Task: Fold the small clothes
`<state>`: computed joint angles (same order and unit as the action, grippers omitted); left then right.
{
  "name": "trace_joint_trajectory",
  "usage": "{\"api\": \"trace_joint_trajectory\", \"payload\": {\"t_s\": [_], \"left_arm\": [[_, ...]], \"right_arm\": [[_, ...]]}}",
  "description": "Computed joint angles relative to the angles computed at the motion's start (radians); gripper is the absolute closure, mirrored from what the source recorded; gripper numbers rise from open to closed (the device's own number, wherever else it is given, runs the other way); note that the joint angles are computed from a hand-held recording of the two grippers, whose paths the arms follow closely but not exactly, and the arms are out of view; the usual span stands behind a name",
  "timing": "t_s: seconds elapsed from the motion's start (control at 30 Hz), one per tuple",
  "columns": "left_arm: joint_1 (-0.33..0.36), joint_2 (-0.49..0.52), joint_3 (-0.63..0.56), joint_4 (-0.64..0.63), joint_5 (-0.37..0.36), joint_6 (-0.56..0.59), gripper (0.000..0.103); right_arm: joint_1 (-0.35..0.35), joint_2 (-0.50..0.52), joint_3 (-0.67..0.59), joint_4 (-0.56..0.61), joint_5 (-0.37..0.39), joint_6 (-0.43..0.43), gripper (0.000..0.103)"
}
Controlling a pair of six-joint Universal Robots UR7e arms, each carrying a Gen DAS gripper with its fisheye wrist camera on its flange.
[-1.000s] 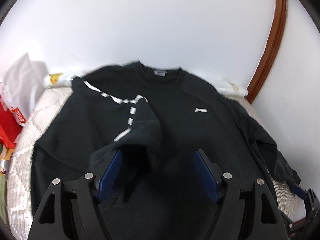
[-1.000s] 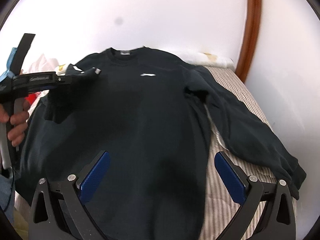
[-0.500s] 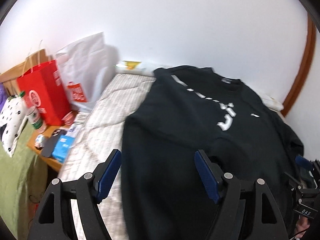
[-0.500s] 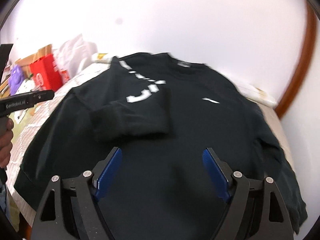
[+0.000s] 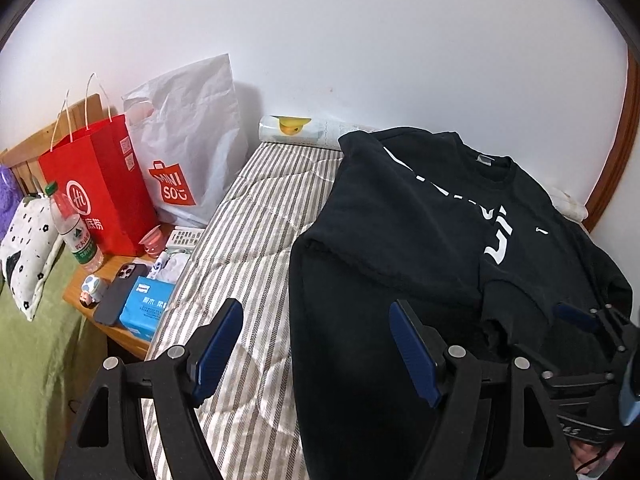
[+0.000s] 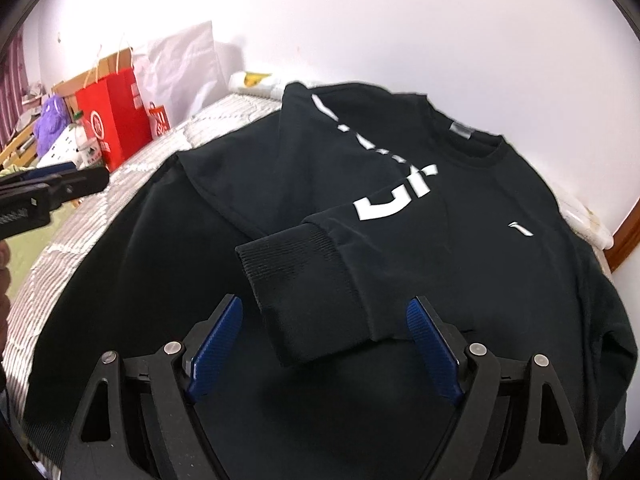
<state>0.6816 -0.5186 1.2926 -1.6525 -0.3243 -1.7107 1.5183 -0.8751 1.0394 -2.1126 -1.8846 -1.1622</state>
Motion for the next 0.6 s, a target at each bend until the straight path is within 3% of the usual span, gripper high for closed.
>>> {"api": "trace_joint_trajectory", "payload": {"t_s": [0.33, 0.5, 0.6], "left_arm": [[0.023, 0.016, 0.003, -0.105, -0.028, 0.092, 0.029], [0.039, 0.036, -0.007, -0.158, -0.068, 0.138, 0.029], [0.043, 0.053, -0.04, -0.115, -0.077, 0.128, 0.029]], "right_arm": [[0.008, 0.076, -0.013, -0.058, -0.096, 0.051, 0.022], [0.004, 0.088, -0.046, -0.082, -0.052, 0.024, 0.071], [-0.002, 0.107, -0.128, -0.011, -0.011, 0.05, 0.081]]}}
